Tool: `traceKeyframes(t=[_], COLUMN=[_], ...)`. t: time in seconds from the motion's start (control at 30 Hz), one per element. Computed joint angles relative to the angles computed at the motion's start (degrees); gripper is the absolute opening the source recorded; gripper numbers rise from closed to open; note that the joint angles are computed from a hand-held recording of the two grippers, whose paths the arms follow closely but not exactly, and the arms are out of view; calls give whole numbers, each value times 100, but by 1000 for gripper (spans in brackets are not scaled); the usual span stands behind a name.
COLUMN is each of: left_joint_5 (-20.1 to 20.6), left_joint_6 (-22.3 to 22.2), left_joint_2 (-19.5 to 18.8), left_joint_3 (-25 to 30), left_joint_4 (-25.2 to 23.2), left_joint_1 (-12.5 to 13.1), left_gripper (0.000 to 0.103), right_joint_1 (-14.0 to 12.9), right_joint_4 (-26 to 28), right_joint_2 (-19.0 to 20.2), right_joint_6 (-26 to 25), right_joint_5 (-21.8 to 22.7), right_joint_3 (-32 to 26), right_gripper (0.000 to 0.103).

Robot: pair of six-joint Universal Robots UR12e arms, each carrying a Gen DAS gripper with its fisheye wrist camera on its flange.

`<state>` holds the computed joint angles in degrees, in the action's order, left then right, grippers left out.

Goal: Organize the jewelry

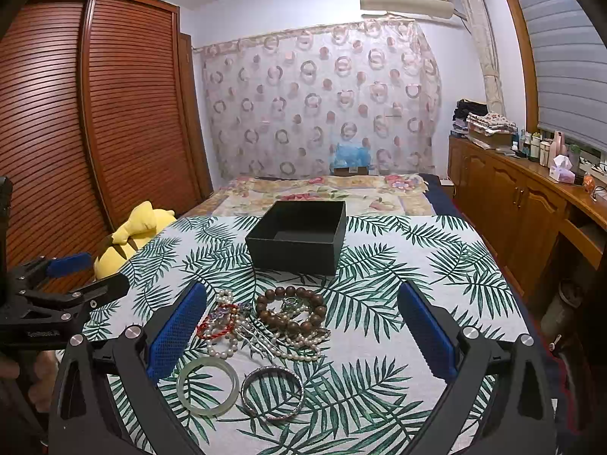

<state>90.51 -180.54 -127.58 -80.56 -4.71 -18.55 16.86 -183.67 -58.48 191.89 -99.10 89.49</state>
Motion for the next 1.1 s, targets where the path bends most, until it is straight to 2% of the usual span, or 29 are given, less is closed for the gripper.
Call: traceKeyframes(t=[1.1], left_joint_5=[-58], left_joint_6=[-16], left_joint_2=[-105], left_joint_3=[57], left_joint_4=[-63], left_joint_1=[-20], left_gripper=[95], right_joint_1=[10], right_joint_4=[64], right_joint_2=[15], right_joint_6=[39], right_joint_5=[32], right_joint_3=[-25], right_gripper=[101])
